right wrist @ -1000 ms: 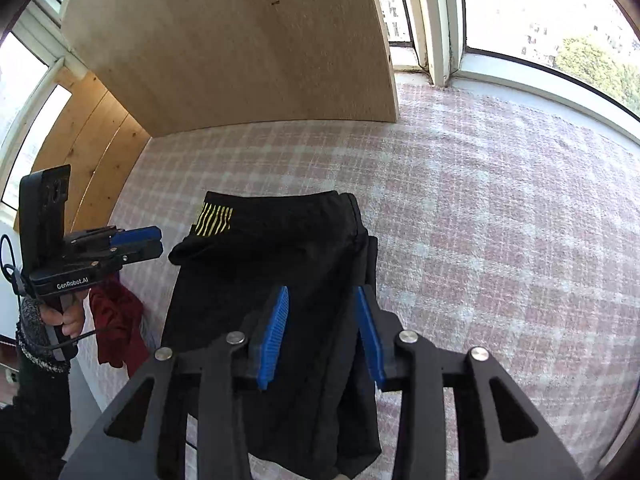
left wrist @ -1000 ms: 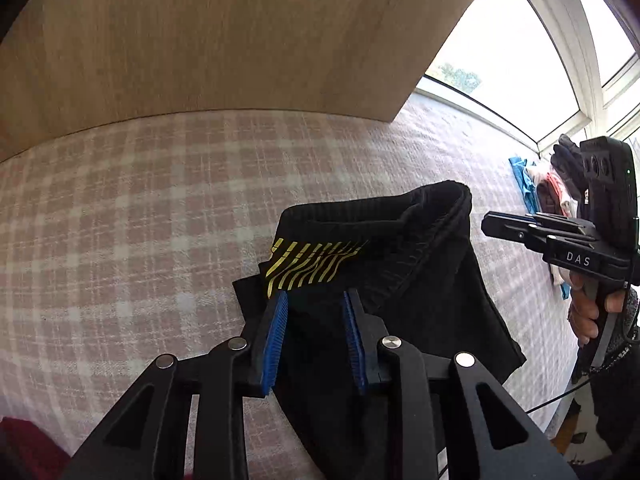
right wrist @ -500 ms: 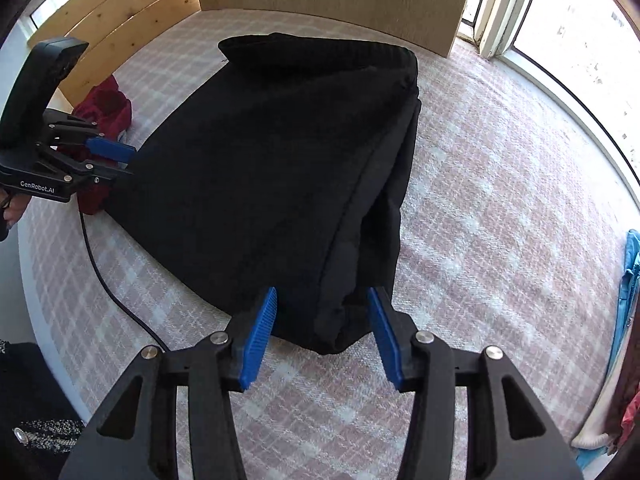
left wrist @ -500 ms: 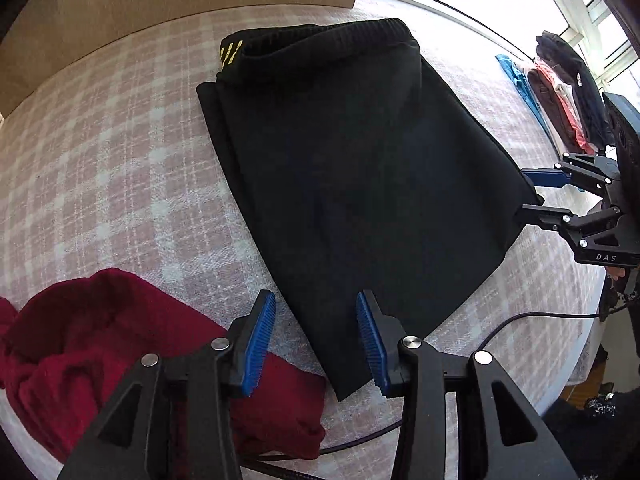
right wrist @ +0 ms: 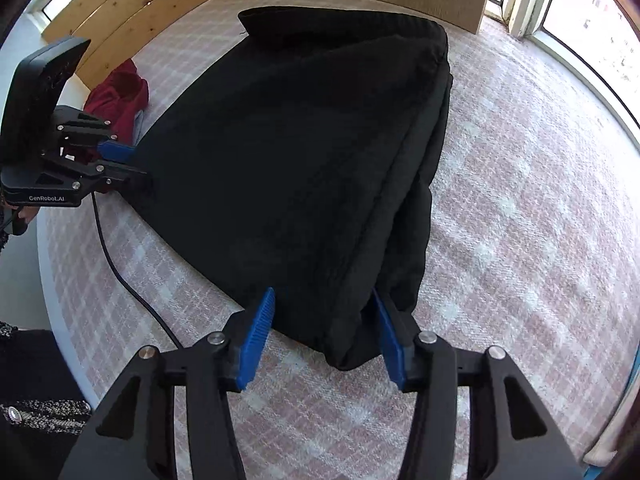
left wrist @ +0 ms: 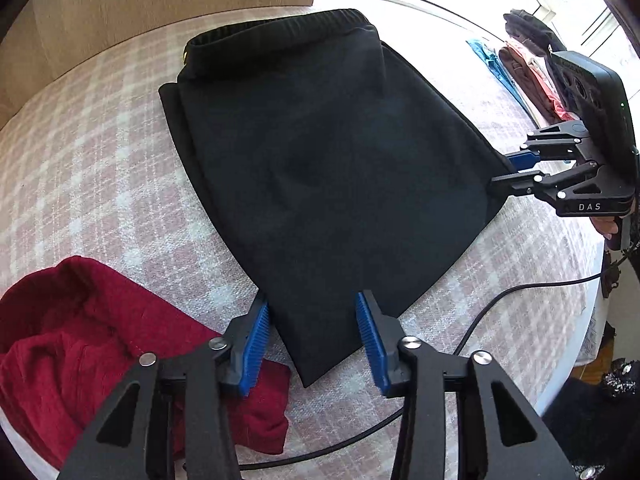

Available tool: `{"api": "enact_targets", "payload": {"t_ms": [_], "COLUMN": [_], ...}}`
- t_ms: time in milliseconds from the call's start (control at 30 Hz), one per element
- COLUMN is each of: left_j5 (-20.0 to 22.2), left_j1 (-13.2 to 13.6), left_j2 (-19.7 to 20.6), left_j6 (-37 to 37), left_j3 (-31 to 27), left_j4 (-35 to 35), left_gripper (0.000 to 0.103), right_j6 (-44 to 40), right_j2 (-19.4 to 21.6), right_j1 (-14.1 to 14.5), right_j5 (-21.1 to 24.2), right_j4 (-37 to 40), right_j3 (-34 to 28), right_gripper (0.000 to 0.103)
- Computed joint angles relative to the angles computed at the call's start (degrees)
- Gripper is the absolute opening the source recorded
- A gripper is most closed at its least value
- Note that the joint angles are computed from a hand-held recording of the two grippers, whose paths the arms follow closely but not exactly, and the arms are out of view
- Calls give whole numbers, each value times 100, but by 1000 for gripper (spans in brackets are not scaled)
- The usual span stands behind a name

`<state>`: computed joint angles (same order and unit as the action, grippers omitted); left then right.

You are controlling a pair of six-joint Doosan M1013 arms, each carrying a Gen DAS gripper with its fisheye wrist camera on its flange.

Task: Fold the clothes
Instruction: 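Grasp the folded shorts with both grippers and lift them, then carry the folded shorts with both grippers to the folded clothes stack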

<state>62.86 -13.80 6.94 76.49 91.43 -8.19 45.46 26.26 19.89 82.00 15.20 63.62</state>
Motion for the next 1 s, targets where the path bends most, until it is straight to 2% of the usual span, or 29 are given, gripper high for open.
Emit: {"api": "enact_targets", "payload": {"t_ms": [33,133,300,433,500,600,767,833,900,1000], "left_j5": [19,6,-236,-17,102,73,317,455,589,682], "left_j1": [38,232,487,565,514,538,613,586,561,415], "left_j2": [3,-16,-364,-414,-437,-523,-451,-312,-183,-23], "left_j6": [116,410,845,1089,1017,1261,1783,1885,1906,1876], "left_j3": [-5,-5,38,109,101,-23,-710,-1114,-1487,-1968], "left_j4": [-119,-679,-1482,-2016,-1971,-2235,-2691,-2702,-2692,-2422], "left_gripper": [13,6,5,5,5,5,5,5,0,0], "right_j6": [7,328,464,777,1008,1259,1835,1878,1879,1790], "right_j2": [-12,63,-227,-360,-419,-568,-665,-770,-865,-998], "right_j1": [11,-78,-325,-409,-490,-592,-857,-910,-987,-1111], "right_j5": [-1,371,516,734,883,959,1331,1232,1148,966], "right_j4": [-44,241,815,846,1045,1111,1036,785,584,426], "right_j3": [-23,-322,-287,-156,-194,-405,-1170,-1318,-1388,-1254], "right_gripper": [12,11,11,11,11,11,11,11,11,11]}}
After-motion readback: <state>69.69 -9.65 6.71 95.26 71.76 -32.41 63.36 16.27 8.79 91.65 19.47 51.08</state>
